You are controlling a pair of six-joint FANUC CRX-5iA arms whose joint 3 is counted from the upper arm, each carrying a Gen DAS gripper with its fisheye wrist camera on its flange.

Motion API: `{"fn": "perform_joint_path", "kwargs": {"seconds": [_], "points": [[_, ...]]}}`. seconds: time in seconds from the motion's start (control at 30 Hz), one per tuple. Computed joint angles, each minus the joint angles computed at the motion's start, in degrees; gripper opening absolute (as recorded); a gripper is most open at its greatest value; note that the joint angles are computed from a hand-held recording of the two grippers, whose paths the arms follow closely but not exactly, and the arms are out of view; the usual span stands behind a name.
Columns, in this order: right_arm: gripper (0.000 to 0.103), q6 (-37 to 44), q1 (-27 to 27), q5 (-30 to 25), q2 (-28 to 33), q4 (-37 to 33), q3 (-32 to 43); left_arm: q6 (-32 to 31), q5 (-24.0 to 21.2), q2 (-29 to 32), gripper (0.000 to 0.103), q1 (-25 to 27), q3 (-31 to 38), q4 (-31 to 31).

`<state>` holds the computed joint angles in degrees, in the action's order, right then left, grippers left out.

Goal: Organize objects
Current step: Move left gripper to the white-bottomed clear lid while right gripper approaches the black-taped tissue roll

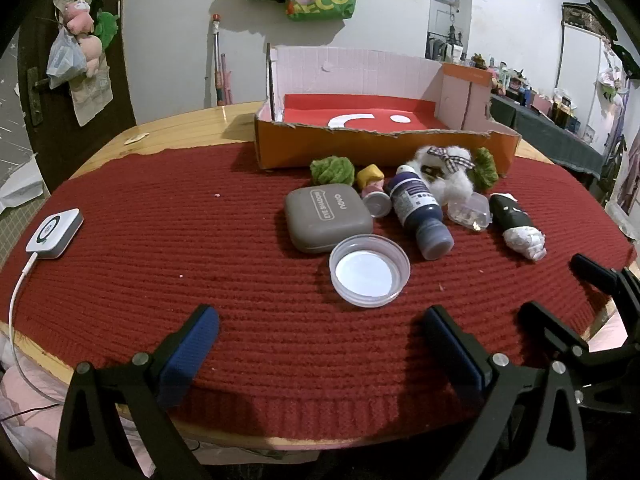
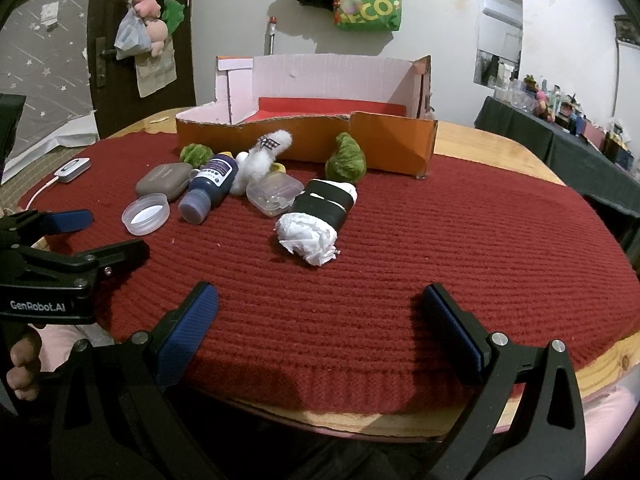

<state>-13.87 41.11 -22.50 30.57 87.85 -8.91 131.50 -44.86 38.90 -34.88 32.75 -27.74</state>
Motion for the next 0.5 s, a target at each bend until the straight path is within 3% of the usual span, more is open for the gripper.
{"fn": "perform_joint_path", "kwargs": {"seconds": [0.5], "points": [[0.103,2.16,0.84,-2.13,-0.91,-3.27,1.18,-3.45,2.93,-0.97,0.103,1.54,-1.89,5.03]]}}
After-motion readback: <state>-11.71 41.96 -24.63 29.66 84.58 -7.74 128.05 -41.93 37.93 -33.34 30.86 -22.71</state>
